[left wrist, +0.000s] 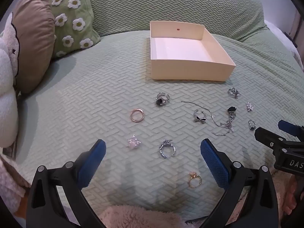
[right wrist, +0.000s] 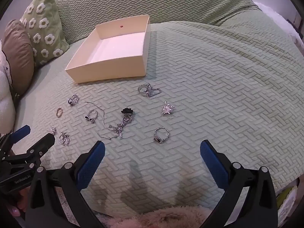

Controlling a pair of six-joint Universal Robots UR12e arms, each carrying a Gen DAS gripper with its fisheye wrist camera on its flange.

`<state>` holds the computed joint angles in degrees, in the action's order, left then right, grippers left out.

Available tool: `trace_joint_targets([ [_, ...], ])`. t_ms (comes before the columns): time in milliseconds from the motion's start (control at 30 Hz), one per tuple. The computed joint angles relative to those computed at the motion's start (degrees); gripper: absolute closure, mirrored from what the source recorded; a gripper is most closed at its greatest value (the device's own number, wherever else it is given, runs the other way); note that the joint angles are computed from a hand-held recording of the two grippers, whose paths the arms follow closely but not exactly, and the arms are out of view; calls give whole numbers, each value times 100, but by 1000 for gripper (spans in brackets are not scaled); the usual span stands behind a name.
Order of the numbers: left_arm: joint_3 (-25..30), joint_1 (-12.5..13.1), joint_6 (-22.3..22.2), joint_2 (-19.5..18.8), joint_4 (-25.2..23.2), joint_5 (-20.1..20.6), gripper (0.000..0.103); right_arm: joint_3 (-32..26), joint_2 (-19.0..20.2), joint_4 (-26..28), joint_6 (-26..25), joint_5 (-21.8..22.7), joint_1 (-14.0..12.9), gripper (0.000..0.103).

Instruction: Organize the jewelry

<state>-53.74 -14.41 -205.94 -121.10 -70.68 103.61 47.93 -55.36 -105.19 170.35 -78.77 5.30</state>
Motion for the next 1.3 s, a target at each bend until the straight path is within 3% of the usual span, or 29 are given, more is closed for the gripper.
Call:
trace_joint_targets([
  [1300,-29,24,-176,-9,-7,-115,7,-10,2,24,-60,212,-29,4],
])
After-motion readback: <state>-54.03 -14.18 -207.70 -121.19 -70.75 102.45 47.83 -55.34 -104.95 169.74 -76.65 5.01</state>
